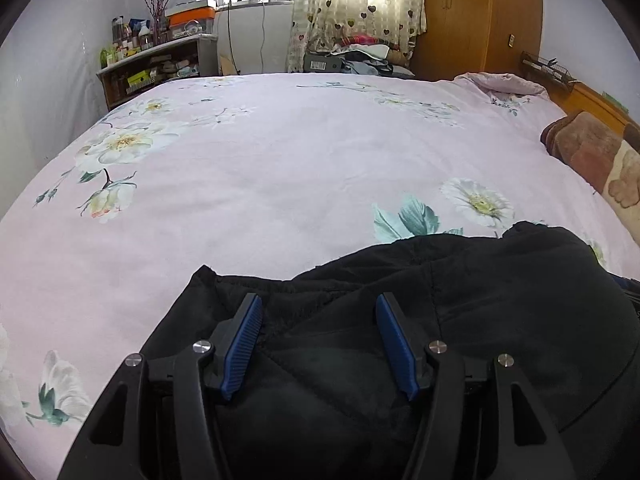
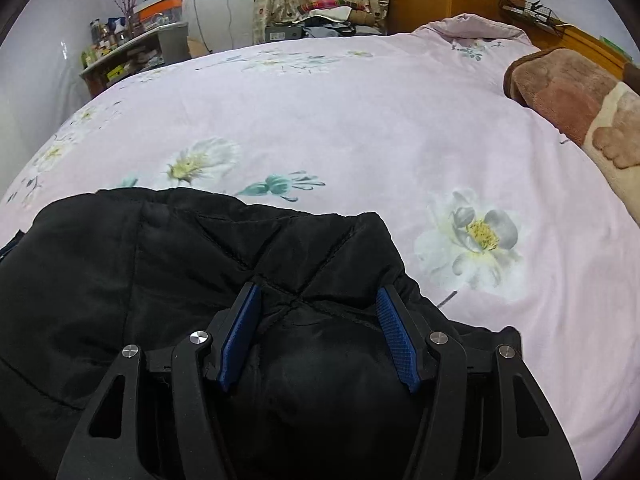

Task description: Fold large clothes

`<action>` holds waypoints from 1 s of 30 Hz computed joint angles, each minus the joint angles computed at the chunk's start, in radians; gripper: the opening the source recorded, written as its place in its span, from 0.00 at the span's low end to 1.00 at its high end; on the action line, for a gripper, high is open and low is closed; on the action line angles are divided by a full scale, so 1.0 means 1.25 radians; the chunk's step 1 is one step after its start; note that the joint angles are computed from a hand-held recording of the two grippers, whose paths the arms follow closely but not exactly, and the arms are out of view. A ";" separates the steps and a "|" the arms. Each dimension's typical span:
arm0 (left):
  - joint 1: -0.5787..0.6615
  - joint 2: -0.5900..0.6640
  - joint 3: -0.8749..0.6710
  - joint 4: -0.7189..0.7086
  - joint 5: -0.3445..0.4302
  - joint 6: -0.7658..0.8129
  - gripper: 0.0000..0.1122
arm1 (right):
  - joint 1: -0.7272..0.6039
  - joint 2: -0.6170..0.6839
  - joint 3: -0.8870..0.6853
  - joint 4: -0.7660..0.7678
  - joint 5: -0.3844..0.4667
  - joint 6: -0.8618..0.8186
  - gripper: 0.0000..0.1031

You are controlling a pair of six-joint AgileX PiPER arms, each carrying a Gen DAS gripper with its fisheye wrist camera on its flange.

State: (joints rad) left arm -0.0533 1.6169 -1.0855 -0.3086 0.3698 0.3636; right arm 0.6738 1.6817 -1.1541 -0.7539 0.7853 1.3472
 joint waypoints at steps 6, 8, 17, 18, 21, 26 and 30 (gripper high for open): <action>0.020 0.013 0.021 -0.107 -0.033 0.105 0.56 | -0.006 -0.001 0.037 -0.051 -0.042 0.069 0.58; 0.018 0.013 0.024 -0.094 -0.040 0.094 0.56 | -0.005 0.005 0.036 -0.056 -0.044 0.076 0.58; 0.024 -0.037 -0.056 0.047 0.115 -0.039 0.55 | -0.005 -0.021 -0.046 0.058 0.056 -0.066 0.58; 0.036 -0.058 -0.055 0.017 0.133 -0.011 0.55 | 0.009 -0.043 -0.047 0.052 0.071 -0.064 0.58; 0.088 -0.156 -0.015 -0.089 0.171 0.108 0.55 | 0.079 -0.119 -0.027 0.002 0.131 -0.016 0.58; 0.176 -0.245 0.107 -0.146 0.143 0.202 0.55 | 0.182 -0.206 0.077 -0.016 0.189 0.108 0.57; 0.228 -0.186 0.138 -0.261 0.126 0.298 0.61 | 0.156 -0.212 0.172 0.000 0.114 0.157 0.53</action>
State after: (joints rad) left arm 0.2321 1.3847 -0.9134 -0.6355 0.5275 0.7363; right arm 0.8687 1.4168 -0.9391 -0.7540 0.9278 1.5441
